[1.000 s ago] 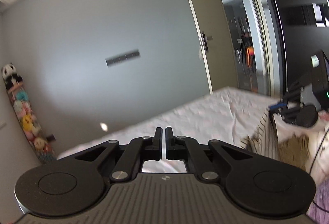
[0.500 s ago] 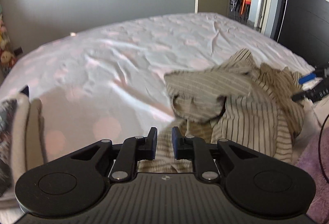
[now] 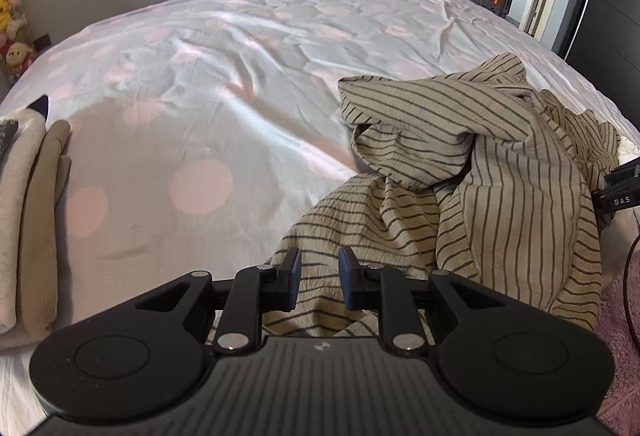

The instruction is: Fold clothes

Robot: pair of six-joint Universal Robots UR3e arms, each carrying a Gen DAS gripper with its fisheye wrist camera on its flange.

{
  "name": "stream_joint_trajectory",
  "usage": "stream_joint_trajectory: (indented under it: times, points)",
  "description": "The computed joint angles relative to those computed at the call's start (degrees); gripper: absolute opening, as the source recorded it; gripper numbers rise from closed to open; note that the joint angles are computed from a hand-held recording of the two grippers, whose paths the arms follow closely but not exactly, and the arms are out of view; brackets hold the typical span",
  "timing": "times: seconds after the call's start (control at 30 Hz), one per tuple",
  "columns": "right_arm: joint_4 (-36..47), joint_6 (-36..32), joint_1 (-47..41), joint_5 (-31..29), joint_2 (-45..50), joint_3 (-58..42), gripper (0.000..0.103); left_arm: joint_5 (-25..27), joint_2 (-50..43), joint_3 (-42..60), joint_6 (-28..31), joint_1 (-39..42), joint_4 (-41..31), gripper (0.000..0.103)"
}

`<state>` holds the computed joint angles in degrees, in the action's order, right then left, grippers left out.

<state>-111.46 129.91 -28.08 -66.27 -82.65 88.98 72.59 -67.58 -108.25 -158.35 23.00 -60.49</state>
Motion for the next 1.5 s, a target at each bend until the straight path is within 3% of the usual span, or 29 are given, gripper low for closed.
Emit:
stream_joint_trajectory:
  times: [0.1,0.33,0.6,0.7,0.77,0.83,1.07,1.13,1.27,1.3,1.37,1.4,1.5]
  points:
    - [-1.5,0.4,-2.0,0.8,-4.1,2.6,0.012,-0.6,0.9,-0.6,0.6,0.6,-0.7,0.018]
    - [0.0,-3.8,-15.6,4.8,-18.6,4.0,0.009,-2.9,3.7,-1.8,1.4,3.2,-2.3,0.018]
    - [12.4,-9.7,-42.9,14.9,-22.1,-17.7,0.009,-5.4,6.4,-3.0,3.2,5.2,-3.8,0.018]
    - [18.3,-10.5,-48.8,13.5,-18.0,-28.4,0.010,-6.0,7.3,-3.2,3.5,5.4,-4.0,0.018]
    - [21.8,-11.1,-49.9,9.5,-15.0,-33.1,0.017,-6.4,7.7,-3.1,3.6,5.4,-4.2,0.018]
    - [21.9,-12.1,-51.9,8.9,-16.7,-29.6,0.023,-6.9,8.1,-2.7,3.9,5.5,-4.9,0.018]
    - [33.3,-27.5,-62.4,22.4,-34.2,-14.5,0.052,-7.3,8.6,0.6,6.4,5.4,-8.1,0.027]
    - [31.8,-27.5,-58.8,22.0,-36.0,-12.5,0.066,-7.9,8.8,1.7,7.5,6.0,-9.4,0.028]
    - [19.4,-20.7,-47.5,13.2,-35.2,-8.3,0.066,-9.4,10.8,1.8,8.9,8.5,-11.2,0.038]
    - [17.5,-19.1,-45.7,11.1,-34.3,-8.2,0.066,-9.9,11.5,1.5,9.2,9.3,-11.6,0.040]
    - [18.0,-16.6,-44.5,8.9,-31.3,-10.1,0.040,-10.5,12.4,1.1,9.8,10.6,-12.8,0.040]
    - [19.4,-15.8,-45.0,8.7,-29.9,-11.7,0.001,-10.4,12.3,1.0,9.8,10.7,-13.0,0.040]
    - [18.1,-12.3,-47.9,9.1,-28.5,-12.7,0.004,-9.8,11.7,1.0,9.7,10.7,-13.2,0.040]
